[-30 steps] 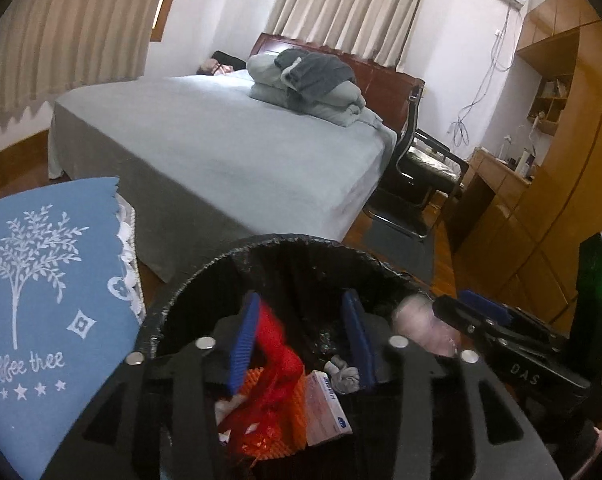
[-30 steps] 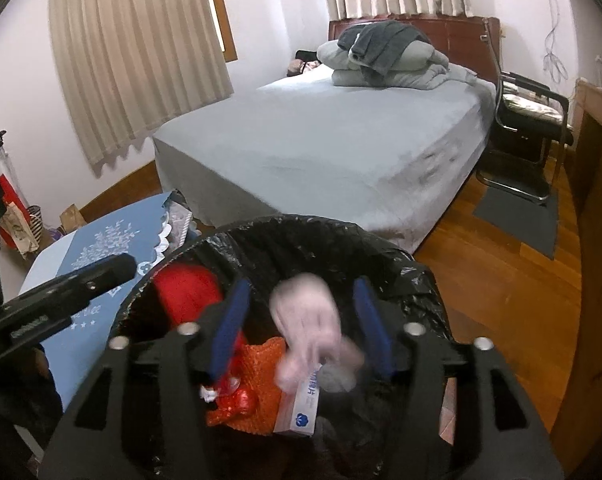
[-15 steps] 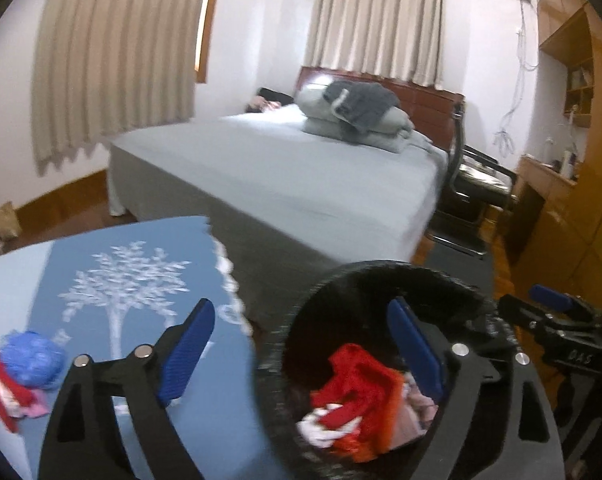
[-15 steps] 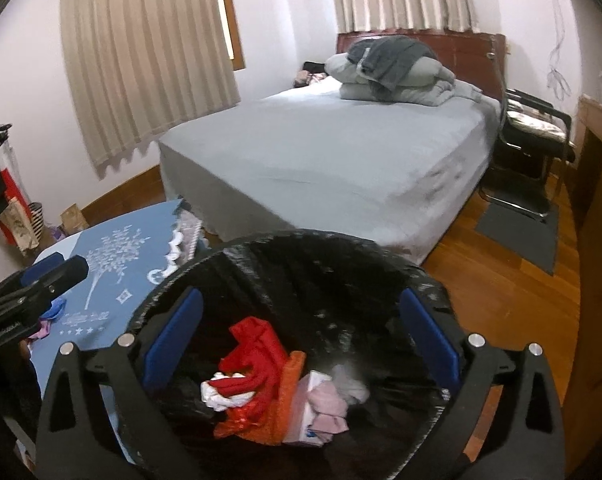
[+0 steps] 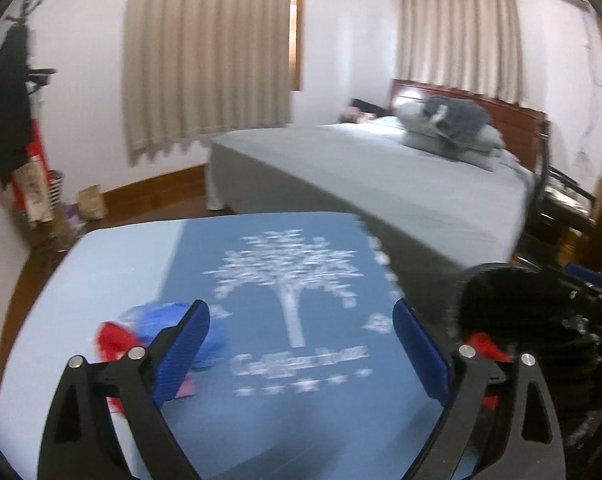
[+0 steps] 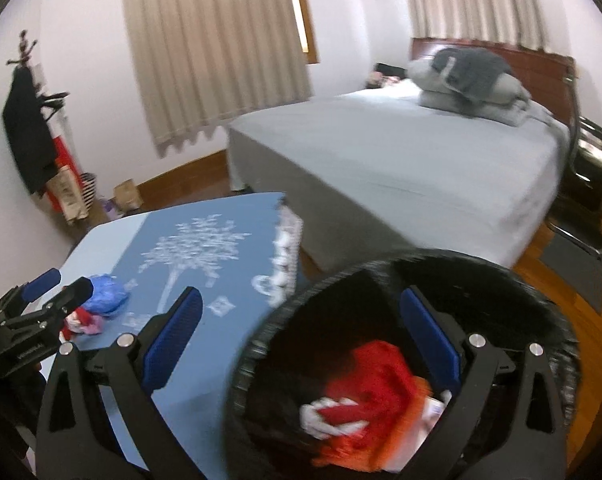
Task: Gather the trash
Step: 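Reach both grippers back to the blue bag and white cloth on the table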
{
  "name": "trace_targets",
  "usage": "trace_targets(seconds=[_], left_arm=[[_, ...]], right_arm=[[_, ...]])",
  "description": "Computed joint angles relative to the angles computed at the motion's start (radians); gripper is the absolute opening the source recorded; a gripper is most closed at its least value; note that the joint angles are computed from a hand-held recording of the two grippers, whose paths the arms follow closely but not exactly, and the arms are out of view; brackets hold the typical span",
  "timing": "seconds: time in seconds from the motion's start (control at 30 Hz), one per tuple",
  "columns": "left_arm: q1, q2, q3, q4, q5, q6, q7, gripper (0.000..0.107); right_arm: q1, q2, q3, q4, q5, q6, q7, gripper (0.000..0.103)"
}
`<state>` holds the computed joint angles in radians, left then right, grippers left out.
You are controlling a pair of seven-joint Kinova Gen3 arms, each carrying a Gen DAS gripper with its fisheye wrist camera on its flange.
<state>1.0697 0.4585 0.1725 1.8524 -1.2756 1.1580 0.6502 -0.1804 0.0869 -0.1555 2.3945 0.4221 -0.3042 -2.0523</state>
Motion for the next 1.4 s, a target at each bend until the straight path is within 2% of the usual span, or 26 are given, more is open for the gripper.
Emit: trace_targets(seconds=[0.2,0.33,0.53,0.67,0.83,1.03,1.3,1.4], left_arm=[[-0.003,-0.034,0.01,0.113,0.07,0.065,0.088,0.088],[-0.032,-0.059,0.026,0.189,0.109,0.063,0.151,0.081],[-0.065,-0.076,0.04,0.286,0.132,0.054,0.239,0.079],[-0.092,-0.091,0.045,0.343,0.126,0.035,0.297,0.078],[-0.112,-0.111,0.062,0.391,0.129,0.033,0.34,0.077],[-0.132,-0.122,0.074,0.433,0.127,0.021,0.378,0.077],[-0.154,-0.128,0.08,0.475,0.118,-0.016,0.423,0.077],[-0.159,-0.129,0.081,0.479,0.114,-0.024,0.425,0.077]], right_arm=[[-0.119,0.057,-0.025,-0.054,-0.147,0.011,0.121,0.097],[-0.191,0.101,-0.025,-0.089,-0.246,0.012,0.212,0.097],[-0.287,0.177,-0.027,-0.149,-0.354,0.011,0.314,0.097],[-0.336,0.231,-0.043,-0.21,-0.381,0.033,0.357,0.096],[-0.353,0.296,-0.092,-0.295,-0.357,0.079,0.37,0.096],[-0.447,0.359,-0.069,-0.374,-0.386,0.129,0.409,0.096],[-0.473,0.416,-0.071,-0.449,-0.402,0.2,0.424,0.096],[-0.449,0.445,-0.108,-0.478,-0.396,0.223,0.424,0.096]])
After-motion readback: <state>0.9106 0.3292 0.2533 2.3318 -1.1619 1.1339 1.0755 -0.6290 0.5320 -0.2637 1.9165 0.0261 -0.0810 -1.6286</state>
